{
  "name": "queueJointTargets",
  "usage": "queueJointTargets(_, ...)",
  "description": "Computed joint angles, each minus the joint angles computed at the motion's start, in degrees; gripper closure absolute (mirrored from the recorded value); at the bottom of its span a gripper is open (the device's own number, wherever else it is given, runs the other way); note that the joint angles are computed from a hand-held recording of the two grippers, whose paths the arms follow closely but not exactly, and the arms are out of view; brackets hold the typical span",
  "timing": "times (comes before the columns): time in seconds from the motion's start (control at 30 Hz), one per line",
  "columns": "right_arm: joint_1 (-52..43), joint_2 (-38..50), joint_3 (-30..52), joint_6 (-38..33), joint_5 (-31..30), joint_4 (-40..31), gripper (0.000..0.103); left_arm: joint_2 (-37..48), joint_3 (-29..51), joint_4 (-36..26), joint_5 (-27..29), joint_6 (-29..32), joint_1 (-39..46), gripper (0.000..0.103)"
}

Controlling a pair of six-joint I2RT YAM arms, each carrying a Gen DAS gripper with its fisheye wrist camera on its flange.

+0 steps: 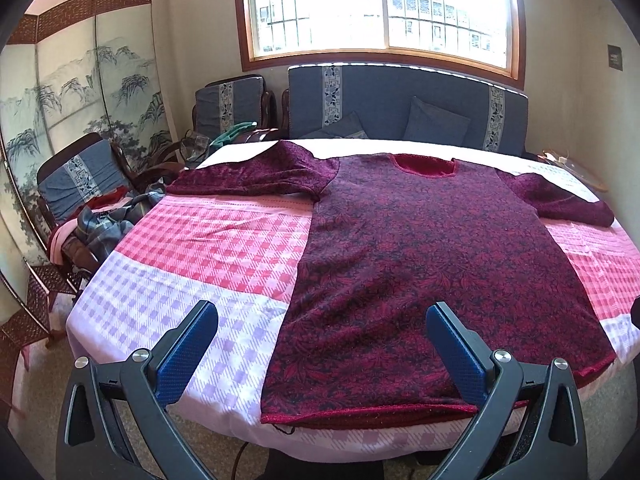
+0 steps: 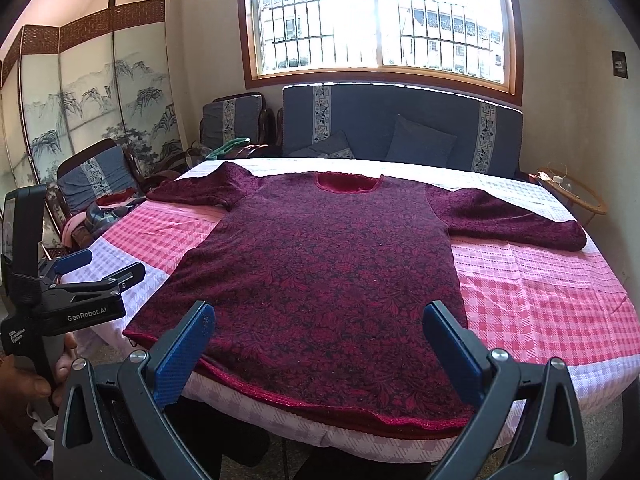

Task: Fold small clothes
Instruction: 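Move both tools over the dark red patterned shirt toward a sleeve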

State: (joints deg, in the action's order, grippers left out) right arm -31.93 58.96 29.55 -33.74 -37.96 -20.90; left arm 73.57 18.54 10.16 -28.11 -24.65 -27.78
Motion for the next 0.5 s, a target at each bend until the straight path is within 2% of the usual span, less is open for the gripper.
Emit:
queueJointTargets(0.23, 5.5, 8.4, 4.0, 3.6, 3.5, 3.4, 0.0, 11.5, 6.7, 4.5, 5.8, 3.3, 5.6, 0.0)
queueJointTargets(0.5, 10.1, 18.8, 9.2, 8.0, 7.4, 7.9, 0.0, 24.7, 16.5, 7.1, 8.9, 6.3, 8.3, 0.0)
